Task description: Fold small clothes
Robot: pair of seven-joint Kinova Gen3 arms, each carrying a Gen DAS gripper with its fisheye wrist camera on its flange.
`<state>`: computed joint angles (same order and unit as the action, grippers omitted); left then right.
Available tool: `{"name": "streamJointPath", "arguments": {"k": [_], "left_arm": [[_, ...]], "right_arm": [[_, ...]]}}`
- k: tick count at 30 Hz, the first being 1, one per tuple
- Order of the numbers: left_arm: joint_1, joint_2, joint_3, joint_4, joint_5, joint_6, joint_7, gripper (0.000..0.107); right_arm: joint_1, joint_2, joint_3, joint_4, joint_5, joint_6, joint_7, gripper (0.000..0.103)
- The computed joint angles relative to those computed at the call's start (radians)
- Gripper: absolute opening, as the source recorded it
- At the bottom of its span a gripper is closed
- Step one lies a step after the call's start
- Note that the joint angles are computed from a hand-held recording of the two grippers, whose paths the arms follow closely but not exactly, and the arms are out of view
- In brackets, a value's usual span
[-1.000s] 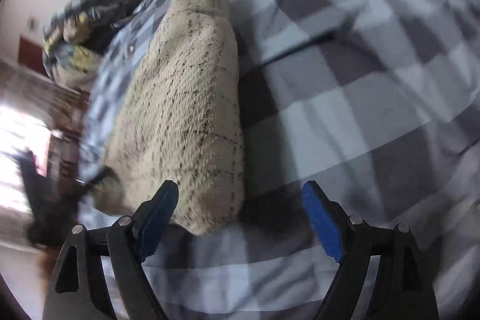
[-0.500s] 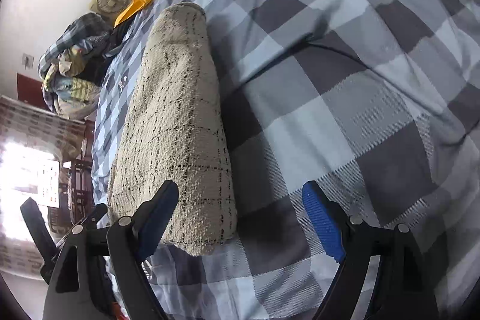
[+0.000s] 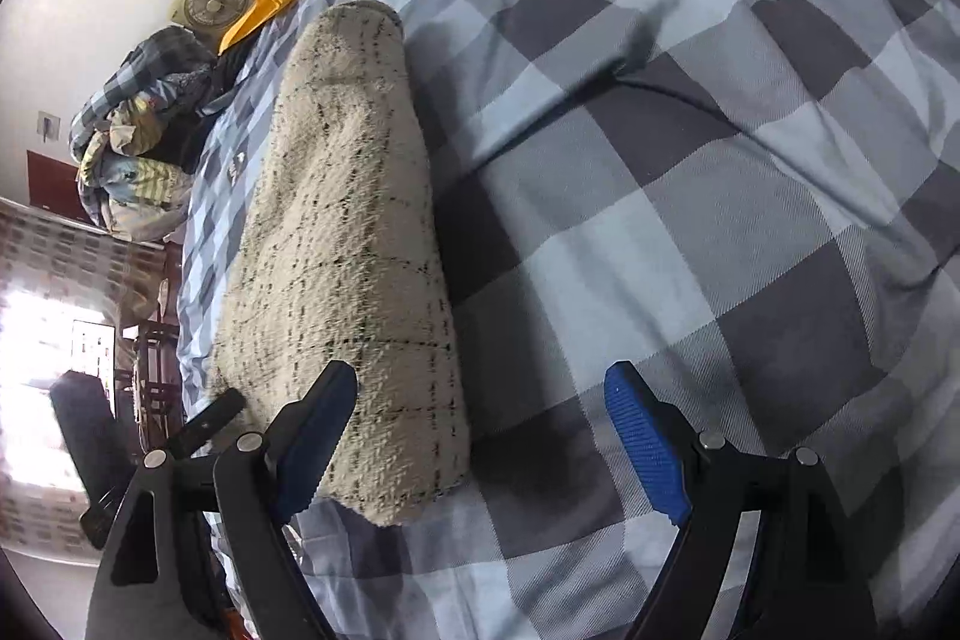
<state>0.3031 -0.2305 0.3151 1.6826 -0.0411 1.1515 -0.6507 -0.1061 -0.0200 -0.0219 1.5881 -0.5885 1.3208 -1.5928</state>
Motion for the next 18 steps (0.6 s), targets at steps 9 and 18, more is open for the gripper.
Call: {"name": "streamJointPath", "arguments": {"k": [9, 18], "left_arm": [[-0.101, -0.222, -0.046, 0.072, 0.097, -0.115, 0.029, 0.005], [-0.195, -0.107, 0.051, 0.122, 0.038, 0.049, 0.166, 0.008]], "right_arm": [[0.013, -0.011, 0.01, 0.005, 0.002, 0.011, -0.005, 0.083], [-0.005, 0.001, -0.003, -0.008, 0.008, 0.03, 0.025, 0.083]]}}
